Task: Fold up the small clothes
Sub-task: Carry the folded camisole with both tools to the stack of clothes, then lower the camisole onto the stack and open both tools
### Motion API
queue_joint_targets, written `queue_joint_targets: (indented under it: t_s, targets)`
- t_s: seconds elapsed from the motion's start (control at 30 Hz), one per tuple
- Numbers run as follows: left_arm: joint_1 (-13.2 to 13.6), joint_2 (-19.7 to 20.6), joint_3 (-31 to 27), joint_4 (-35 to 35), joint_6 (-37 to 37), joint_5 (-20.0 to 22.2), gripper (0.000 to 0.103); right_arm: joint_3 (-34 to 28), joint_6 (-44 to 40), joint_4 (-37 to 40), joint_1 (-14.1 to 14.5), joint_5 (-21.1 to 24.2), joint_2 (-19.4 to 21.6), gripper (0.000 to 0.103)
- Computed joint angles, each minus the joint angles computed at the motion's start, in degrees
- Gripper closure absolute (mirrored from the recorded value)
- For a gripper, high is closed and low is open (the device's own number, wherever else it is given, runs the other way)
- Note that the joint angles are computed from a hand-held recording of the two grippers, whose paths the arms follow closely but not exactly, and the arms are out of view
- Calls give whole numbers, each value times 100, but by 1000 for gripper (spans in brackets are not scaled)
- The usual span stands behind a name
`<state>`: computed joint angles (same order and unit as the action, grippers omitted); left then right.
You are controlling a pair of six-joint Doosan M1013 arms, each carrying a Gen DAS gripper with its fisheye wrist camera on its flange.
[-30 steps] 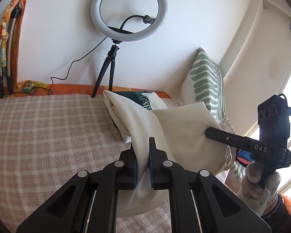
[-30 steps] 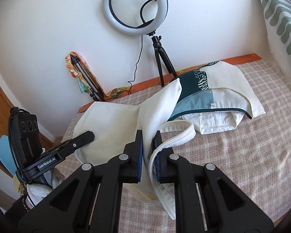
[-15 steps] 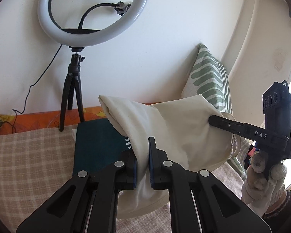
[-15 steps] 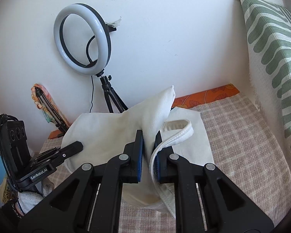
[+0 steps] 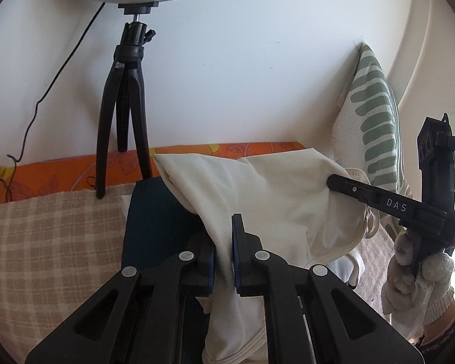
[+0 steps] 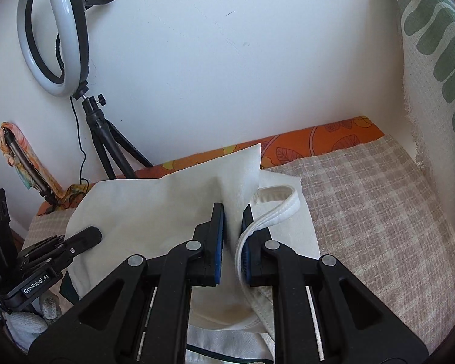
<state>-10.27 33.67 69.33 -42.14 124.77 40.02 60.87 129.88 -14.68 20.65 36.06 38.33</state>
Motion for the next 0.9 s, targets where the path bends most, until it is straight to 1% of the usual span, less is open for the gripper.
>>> queue_joint_targets:
  t_s: [0.07,0.13,0.23,0.27,0.3,0.33,0.37,0.4,0.43,0.47,0.5,0.57,0.67,0.77,0.9]
  targets:
    - [8,36,-38,63,-34,51,95,-73,29,30,-9,172,70,91]
    - [16,48,-51,104,-63,64,91,-144,175,-69,-9,430,129,91]
    - [12,54,-96,332,-251,82,90,-207,488,-428,44,751,162,91]
    - [6,54,-112,453,-343,98,88,-256,658,-630,67,934,188,91]
    - [5,35,-99,494,-362,98,88,-273,705,-690,75,1041,185,89]
    - [11,23,-84,502,-346,88,87,-250,712,-682,73,1032,161,88]
    - [16,-1,-60,537,-347,85,86,-230,771,-734,79,1034,137,81]
    - [12,-29,-34,606,-368,72,80,-197,864,-846,94,1017,103,70]
    - [2,-54,-14,700,-410,55,74,-162,965,-963,112,992,66,63]
    - [-2,-89,25,742,-417,24,60,-119,1077,-1074,129,951,21,53]
    - [-4,-138,86,737,-391,-33,48,-89,1132,-1121,137,900,-15,48]
    - [0,-249,223,703,-304,-181,44,-65,1157,-1145,159,866,-74,47]
    - [2,-378,330,732,-256,-205,43,-36,1189,-1239,218,920,-157,46]
    - [7,-526,461,766,-291,-263,38,51,1268,-1323,289,913,-284,44]
    - [26,-749,660,716,-227,-338,37,169,1405,-1439,397,903,-453,44]
